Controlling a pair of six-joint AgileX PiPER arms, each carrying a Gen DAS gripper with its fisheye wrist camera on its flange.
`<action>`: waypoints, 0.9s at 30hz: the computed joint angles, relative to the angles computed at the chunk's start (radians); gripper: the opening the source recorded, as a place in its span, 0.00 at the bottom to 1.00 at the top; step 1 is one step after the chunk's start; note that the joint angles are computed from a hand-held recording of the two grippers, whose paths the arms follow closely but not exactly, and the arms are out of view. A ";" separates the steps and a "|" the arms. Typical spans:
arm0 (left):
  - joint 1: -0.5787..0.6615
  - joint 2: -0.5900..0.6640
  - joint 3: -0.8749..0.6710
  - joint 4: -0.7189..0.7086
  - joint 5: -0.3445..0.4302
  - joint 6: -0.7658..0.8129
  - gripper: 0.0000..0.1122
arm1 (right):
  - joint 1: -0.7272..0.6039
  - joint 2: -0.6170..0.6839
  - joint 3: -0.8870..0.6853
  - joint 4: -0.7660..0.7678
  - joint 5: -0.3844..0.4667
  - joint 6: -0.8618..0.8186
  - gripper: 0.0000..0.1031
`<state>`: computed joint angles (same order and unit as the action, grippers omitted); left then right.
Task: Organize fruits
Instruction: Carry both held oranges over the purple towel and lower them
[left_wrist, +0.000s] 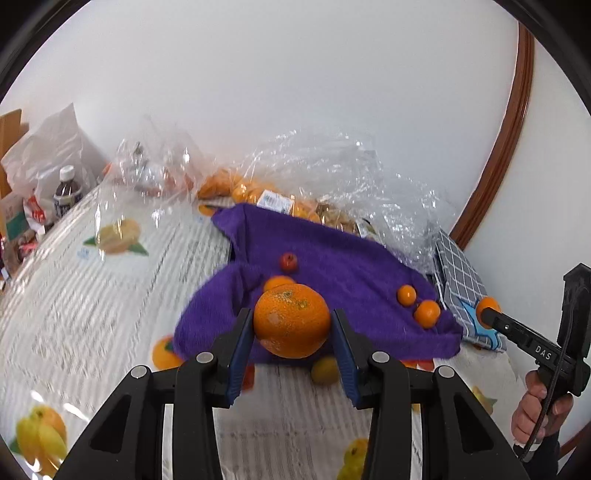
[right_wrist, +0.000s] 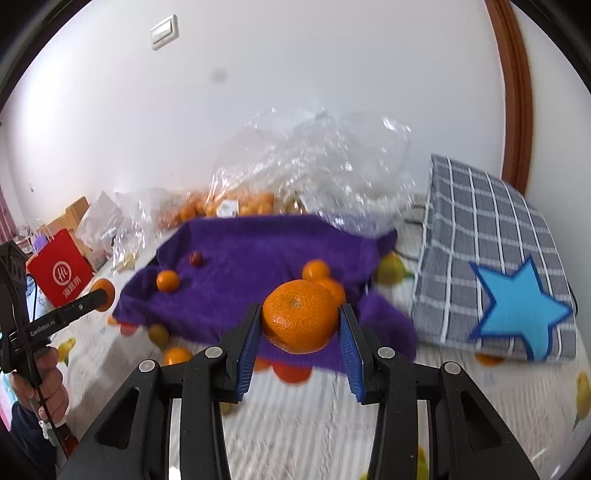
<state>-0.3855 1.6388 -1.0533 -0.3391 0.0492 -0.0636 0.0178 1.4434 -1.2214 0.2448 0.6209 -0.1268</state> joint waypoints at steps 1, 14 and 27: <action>0.008 0.008 -0.025 -0.028 0.014 0.032 0.36 | 0.006 0.022 -0.028 -0.006 0.003 0.009 0.40; 0.082 0.163 -0.354 0.215 0.187 -0.184 0.36 | 0.096 0.328 -0.341 -0.093 0.083 0.073 0.40; 0.068 0.504 -0.880 0.235 0.508 -0.207 0.36 | 0.148 0.475 -0.420 -0.132 0.153 0.028 0.40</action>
<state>-0.3172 2.1428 -1.9337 -0.1045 0.5569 -0.2704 0.1655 1.9180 -1.6412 0.1124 0.7743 -0.0987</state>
